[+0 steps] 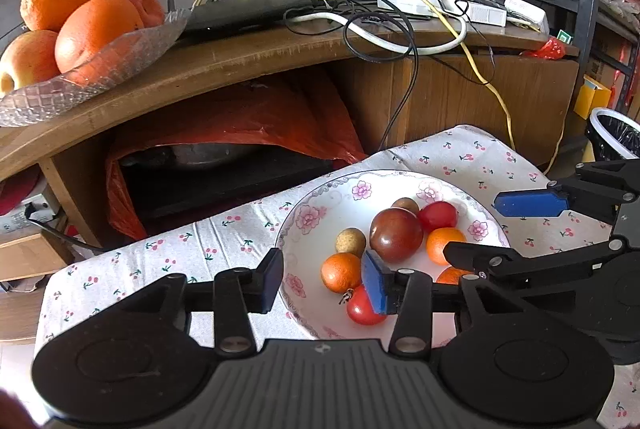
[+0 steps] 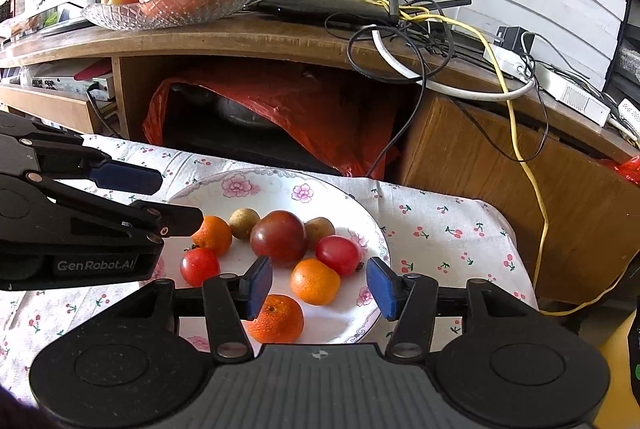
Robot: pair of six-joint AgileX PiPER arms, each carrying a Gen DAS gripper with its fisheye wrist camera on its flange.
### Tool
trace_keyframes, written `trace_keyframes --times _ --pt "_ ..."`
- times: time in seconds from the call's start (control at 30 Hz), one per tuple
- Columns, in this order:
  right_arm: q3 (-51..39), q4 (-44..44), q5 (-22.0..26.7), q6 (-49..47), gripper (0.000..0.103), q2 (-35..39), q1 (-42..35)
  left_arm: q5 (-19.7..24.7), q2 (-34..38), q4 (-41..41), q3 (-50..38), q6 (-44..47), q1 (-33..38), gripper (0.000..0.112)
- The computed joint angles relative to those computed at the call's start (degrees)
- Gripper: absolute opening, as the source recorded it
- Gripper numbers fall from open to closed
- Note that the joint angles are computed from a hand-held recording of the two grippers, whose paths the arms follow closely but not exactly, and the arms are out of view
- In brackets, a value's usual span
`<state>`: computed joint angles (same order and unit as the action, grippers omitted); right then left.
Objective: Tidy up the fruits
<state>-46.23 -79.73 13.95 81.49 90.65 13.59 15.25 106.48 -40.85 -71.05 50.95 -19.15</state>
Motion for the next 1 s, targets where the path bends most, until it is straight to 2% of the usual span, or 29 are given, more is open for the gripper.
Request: trace_keyframes --times 0.43,0.5,0.7,0.8,1.0 --pt "1.3 1.1 1.5 -0.2 0.053 -2.0 1.6 -1.7 -3.5 1.2 4.0 -1.3 -0.1 0.064" --pt "1.5 1.5 2.1 -0.3 0.054 -2.4 2.0 -2.3 -4.1 2.1 4.7 -2.4 -0.2 0.068" --pt "2.2 4.9 2.7 -2.9 0.055 -3.8 2.5 -3.1 -6.2 0.4 6.8 -1.4 -0.2 0.074" --pt "2.4 5.3 3.3 -3.2 0.056 -4.2 2.9 -4.1 -7.0 3.8 7.8 -4.9 -0.6 0.078" --pt "2.9 5.7 3.9 -2.9 0.058 -5.2 3.3 -4.9 -8.5 5.4 9.3 -6.9 -0.7 0.084"
